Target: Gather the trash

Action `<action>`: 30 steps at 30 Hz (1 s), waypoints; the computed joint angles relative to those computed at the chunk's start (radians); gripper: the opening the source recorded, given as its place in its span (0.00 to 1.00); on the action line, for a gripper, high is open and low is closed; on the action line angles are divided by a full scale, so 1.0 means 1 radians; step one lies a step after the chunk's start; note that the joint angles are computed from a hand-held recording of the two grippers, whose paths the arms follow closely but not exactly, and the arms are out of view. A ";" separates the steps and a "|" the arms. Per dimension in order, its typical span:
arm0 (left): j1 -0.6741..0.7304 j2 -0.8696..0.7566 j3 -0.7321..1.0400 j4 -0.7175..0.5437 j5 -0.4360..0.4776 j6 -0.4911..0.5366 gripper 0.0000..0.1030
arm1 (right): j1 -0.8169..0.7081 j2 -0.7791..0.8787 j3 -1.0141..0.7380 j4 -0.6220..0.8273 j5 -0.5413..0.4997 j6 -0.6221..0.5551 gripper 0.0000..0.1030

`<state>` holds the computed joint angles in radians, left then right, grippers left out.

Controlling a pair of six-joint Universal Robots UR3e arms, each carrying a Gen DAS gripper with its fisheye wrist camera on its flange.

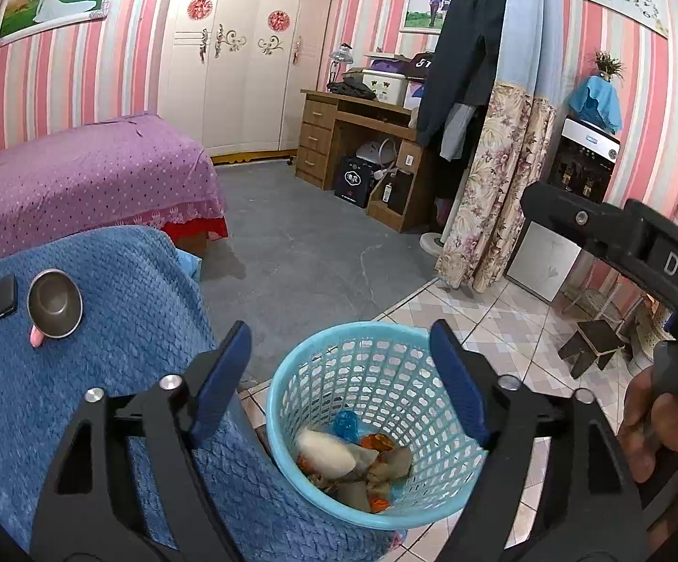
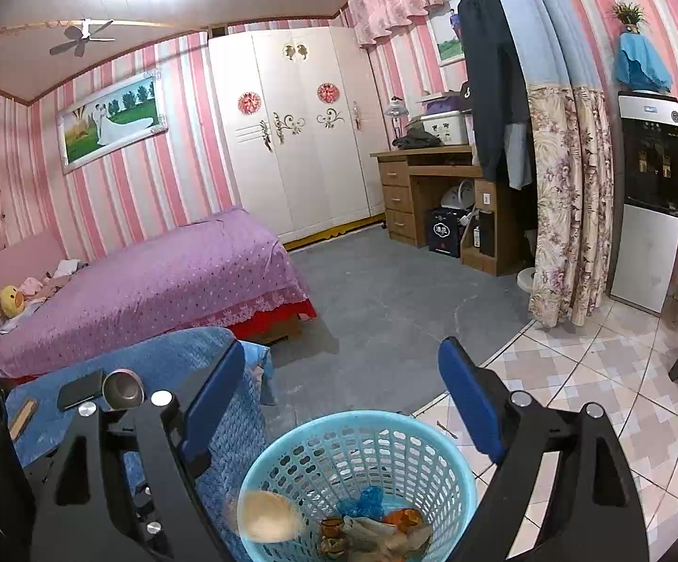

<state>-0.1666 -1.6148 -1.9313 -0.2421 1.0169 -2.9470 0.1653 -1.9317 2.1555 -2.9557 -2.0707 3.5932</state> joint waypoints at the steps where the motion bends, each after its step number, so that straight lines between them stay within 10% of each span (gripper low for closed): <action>1: 0.013 0.013 -0.012 0.003 -0.006 0.006 0.78 | 0.010 0.015 -0.010 -0.005 -0.005 -0.002 0.81; 9: 0.328 0.256 -0.170 -0.115 -0.109 0.166 0.80 | 0.142 0.191 -0.122 -0.083 -0.035 -0.036 0.81; 17: 1.090 0.586 -0.310 -0.508 -0.374 0.576 0.95 | 0.351 0.606 -0.505 -0.072 -0.011 -0.058 0.88; 30: 1.390 0.263 -0.284 -0.278 -0.381 0.644 0.95 | 0.594 1.294 -1.510 0.312 -0.040 -0.119 0.93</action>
